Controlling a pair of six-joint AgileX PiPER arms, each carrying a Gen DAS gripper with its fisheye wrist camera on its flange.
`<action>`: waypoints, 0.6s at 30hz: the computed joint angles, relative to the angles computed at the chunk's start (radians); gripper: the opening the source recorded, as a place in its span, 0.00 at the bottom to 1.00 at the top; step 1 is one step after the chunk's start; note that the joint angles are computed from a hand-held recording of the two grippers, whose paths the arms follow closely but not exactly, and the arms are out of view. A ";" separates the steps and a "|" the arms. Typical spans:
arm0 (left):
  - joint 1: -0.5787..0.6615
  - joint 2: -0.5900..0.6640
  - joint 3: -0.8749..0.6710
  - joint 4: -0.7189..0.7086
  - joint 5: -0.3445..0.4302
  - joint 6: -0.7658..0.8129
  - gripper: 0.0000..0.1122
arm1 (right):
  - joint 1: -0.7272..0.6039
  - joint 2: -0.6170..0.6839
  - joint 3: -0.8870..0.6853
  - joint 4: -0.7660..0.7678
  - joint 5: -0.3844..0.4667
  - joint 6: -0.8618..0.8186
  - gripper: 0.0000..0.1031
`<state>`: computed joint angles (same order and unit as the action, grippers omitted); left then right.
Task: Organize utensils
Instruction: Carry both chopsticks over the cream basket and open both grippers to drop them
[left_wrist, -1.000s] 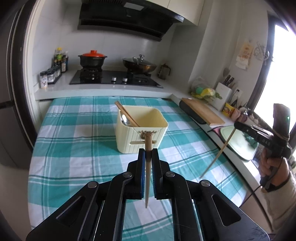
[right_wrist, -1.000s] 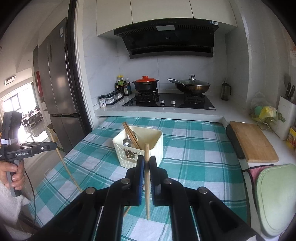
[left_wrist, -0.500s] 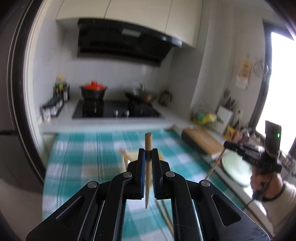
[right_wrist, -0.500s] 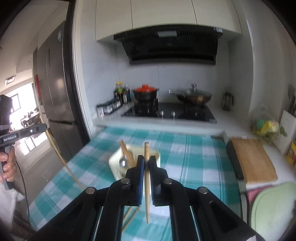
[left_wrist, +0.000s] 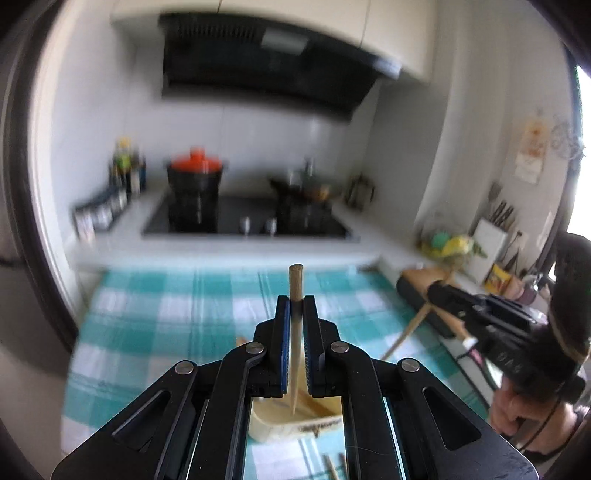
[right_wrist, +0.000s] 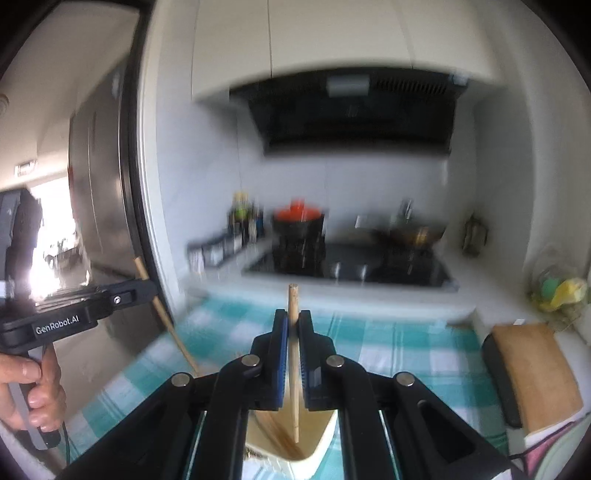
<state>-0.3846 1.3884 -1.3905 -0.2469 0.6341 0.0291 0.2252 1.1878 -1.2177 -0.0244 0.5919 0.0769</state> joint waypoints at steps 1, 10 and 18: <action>0.008 0.049 -0.025 -0.016 0.042 0.007 0.04 | -0.005 0.048 -0.023 0.013 0.037 -0.010 0.06; 0.003 0.197 -0.053 -0.015 0.123 -0.009 0.08 | -0.025 0.237 -0.058 0.070 0.110 -0.051 0.07; 0.031 -0.021 0.125 0.042 0.171 0.062 0.65 | -0.126 0.060 0.062 0.227 0.139 -0.170 0.34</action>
